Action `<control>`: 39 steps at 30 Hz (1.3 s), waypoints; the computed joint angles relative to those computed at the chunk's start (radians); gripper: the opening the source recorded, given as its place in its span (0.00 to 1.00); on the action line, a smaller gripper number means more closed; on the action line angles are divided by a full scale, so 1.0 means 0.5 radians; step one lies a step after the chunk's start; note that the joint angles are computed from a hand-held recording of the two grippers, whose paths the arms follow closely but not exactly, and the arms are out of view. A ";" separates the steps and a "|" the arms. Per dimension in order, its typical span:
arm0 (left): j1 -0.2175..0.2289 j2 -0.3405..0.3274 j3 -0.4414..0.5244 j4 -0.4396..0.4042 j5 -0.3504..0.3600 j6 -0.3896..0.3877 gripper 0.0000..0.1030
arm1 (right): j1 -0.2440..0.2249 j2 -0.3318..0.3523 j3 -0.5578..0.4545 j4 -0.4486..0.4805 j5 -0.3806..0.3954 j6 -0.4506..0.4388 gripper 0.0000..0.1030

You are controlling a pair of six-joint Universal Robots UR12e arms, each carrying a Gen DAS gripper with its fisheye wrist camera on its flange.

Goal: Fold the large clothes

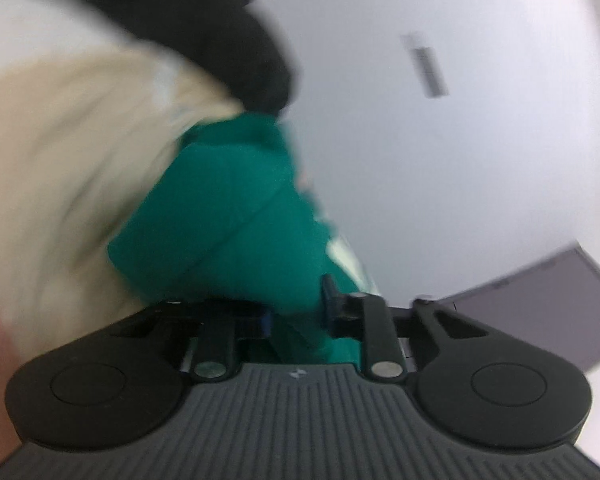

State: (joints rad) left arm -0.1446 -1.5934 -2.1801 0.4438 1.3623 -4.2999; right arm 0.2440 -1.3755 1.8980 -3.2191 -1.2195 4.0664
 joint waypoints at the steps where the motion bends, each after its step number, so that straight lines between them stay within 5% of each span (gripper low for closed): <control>1: -0.006 0.004 0.003 0.027 0.013 0.042 0.18 | 0.006 0.005 -0.009 -0.049 -0.010 -0.076 0.18; 5: 0.003 -0.018 0.034 -0.014 0.002 0.058 0.16 | 0.018 0.036 -0.038 -0.190 -0.065 -0.196 0.15; 15: -0.036 -0.027 0.031 -0.418 0.041 0.192 0.14 | 0.036 0.085 -0.055 0.114 -0.116 -0.254 0.13; 24: -0.046 0.004 -0.012 -0.380 0.012 0.120 0.16 | 0.021 0.059 0.006 0.080 -0.071 -0.130 0.14; 27: -0.067 0.032 -0.003 -0.475 0.056 0.120 0.33 | 0.014 0.041 0.022 0.082 -0.037 -0.066 0.17; 28: -0.066 0.034 -0.005 -0.478 0.034 0.097 0.49 | 0.017 0.030 0.030 0.092 -0.049 -0.039 0.22; 30: -0.056 0.020 -0.011 -0.454 -0.030 0.026 0.63 | 0.018 0.017 0.046 0.085 -0.055 -0.012 0.27; 31: -0.058 0.014 -0.015 -0.452 -0.042 -0.013 0.65 | 0.021 0.010 0.046 0.119 -0.063 -0.008 0.40; 32: -0.063 0.015 -0.015 -0.467 -0.040 -0.027 0.66 | 0.025 0.007 0.041 0.158 -0.072 0.009 0.64; 34: -0.071 0.007 -0.009 -0.506 -0.037 -0.051 0.73 | 0.023 0.011 0.058 0.154 -0.075 0.111 0.85; 39: -0.028 -0.093 -0.063 -0.195 -0.119 -0.375 0.81 | -0.015 0.071 0.122 -0.187 0.051 0.511 0.85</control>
State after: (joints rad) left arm -0.1588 -1.6397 -2.2118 0.3462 1.3029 -4.4873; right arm 0.2367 -1.3400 1.9593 -3.3126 -1.1941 4.3221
